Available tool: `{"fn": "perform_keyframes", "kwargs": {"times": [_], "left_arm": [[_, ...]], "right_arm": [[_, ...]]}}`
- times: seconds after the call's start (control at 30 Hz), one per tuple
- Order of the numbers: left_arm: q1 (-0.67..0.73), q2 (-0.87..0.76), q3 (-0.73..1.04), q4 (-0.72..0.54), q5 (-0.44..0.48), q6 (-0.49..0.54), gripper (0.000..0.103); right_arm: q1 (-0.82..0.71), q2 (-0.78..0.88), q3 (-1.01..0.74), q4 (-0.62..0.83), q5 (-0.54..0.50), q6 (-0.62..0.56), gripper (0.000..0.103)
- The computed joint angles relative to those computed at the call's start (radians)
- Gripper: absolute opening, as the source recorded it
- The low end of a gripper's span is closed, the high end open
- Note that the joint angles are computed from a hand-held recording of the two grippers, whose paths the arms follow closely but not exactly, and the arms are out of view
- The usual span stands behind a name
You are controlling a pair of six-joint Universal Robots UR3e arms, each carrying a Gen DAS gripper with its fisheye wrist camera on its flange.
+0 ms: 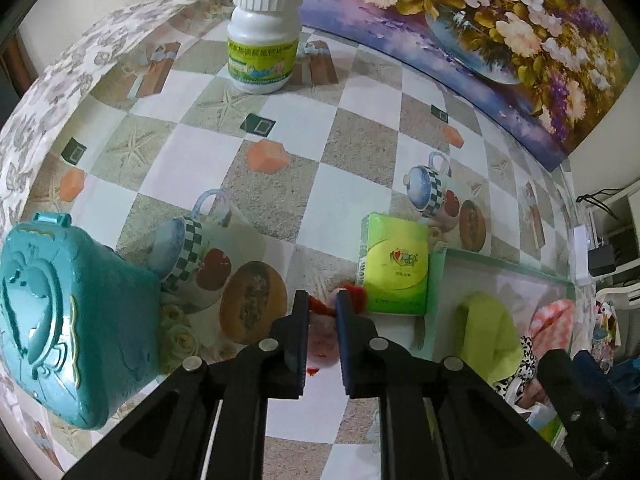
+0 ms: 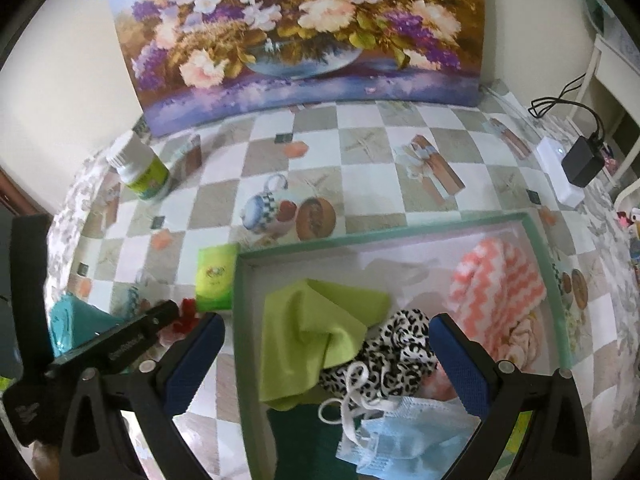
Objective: Organize soft objects
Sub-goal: 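Grasp the red-pink scrunchie with the left gripper, then lift the scrunchie with the left gripper while the right gripper grasps the green tissue pack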
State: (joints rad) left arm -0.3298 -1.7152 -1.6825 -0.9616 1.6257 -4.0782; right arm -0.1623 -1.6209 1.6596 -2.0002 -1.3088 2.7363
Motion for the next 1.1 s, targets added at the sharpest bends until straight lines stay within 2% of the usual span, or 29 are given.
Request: {"fn": "perform_keyframes", "kwargs": {"times": [0.4, 0.5, 0.63, 0.67, 0.83, 1.1], "left_arm": [[0.015, -0.021, -0.017, 0.015, -0.04, 0.02, 0.017], [0.031, -0.015, -0.034, 0.031, -0.079, 0.02, 0.023], [0.039, 0.004, -0.049, 0.036, -0.102, 0.024, 0.041], [0.037, 0.006, -0.045, 0.037, -0.103, 0.028, 0.043], [0.024, 0.004, -0.006, 0.008, -0.109, 0.051, 0.044], [-0.016, -0.105, 0.082, -0.053, -0.107, 0.083, 0.043]], "right_arm": [[0.028, 0.019, 0.007, -0.026, -0.027, 0.012, 0.103], [0.025, 0.018, 0.008, -0.022, -0.025, 0.011, 0.103], [0.019, 0.016, 0.004, -0.016, -0.019, 0.01, 0.103], [0.018, 0.016, 0.003, -0.015, -0.018, 0.011, 0.103], [0.012, 0.02, -0.004, -0.001, -0.012, 0.009, 0.103], [-0.001, 0.02, -0.008, 0.013, -0.01, 0.013, 0.103]]}}
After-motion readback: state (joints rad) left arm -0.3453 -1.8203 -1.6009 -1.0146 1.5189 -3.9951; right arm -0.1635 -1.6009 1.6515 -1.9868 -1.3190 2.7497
